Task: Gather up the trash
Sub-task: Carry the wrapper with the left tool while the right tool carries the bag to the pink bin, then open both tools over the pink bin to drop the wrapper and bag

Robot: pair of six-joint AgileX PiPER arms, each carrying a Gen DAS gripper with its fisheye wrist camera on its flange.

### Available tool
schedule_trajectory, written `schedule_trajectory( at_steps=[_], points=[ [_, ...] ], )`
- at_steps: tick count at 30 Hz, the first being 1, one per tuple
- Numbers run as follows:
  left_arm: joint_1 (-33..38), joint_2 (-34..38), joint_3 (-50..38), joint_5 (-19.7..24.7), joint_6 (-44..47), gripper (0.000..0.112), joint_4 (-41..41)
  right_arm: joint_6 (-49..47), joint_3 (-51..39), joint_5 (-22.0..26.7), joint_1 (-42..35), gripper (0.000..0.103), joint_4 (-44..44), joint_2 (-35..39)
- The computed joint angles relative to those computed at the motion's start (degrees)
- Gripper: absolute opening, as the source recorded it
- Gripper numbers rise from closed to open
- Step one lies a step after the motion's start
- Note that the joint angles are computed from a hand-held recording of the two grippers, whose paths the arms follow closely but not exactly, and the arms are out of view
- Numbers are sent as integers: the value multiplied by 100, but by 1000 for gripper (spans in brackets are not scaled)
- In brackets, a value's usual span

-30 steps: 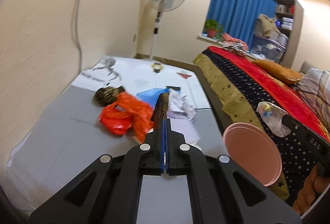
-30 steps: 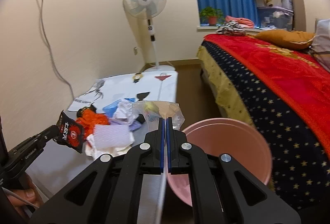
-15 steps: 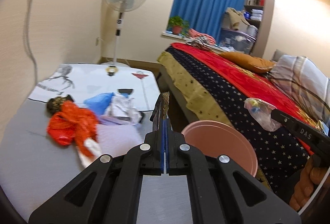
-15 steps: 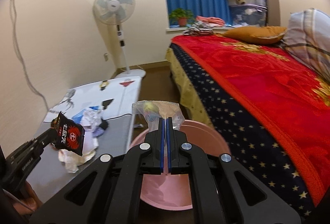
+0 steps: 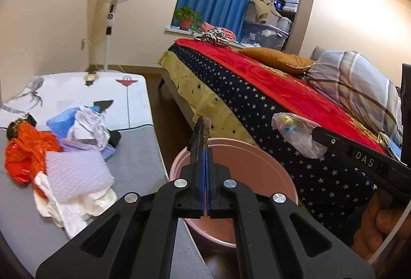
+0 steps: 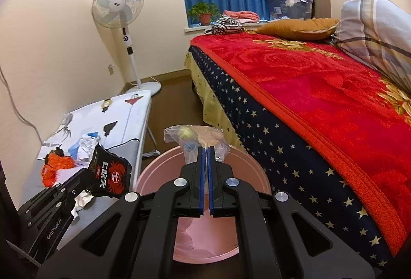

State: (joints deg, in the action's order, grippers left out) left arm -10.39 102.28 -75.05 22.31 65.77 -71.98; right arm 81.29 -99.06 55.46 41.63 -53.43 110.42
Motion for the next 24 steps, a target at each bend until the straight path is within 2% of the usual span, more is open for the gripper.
schedule_trajectory(
  at_steps=[15, 19, 20, 21, 22, 23, 24],
  points=[
    [-131, 407, -398, 137, -425, 0, 421, 19, -154, 186, -61, 3, 9, 153],
    [-151, 437, -438, 139, -494, 0, 478, 65, -204, 319, -38, 8, -33, 191],
    [-165, 437, -449, 97, -591, 1, 562, 88, -233, 382, -24, 16, -61, 212],
    [-160, 434, -450, 83, -646, 6, 589, 122, -237, 431, -14, 23, -106, 218],
    [-143, 441, -465, 120, -697, 12, 614, 183, -249, 515, 27, 37, -196, 227],
    [-133, 438, -468, 134, -744, 28, 641, 211, -243, 559, 53, 45, -255, 221],
    [-140, 420, -447, 99, -789, 36, 685, 216, -244, 587, 70, 46, -296, 220]
  ],
)
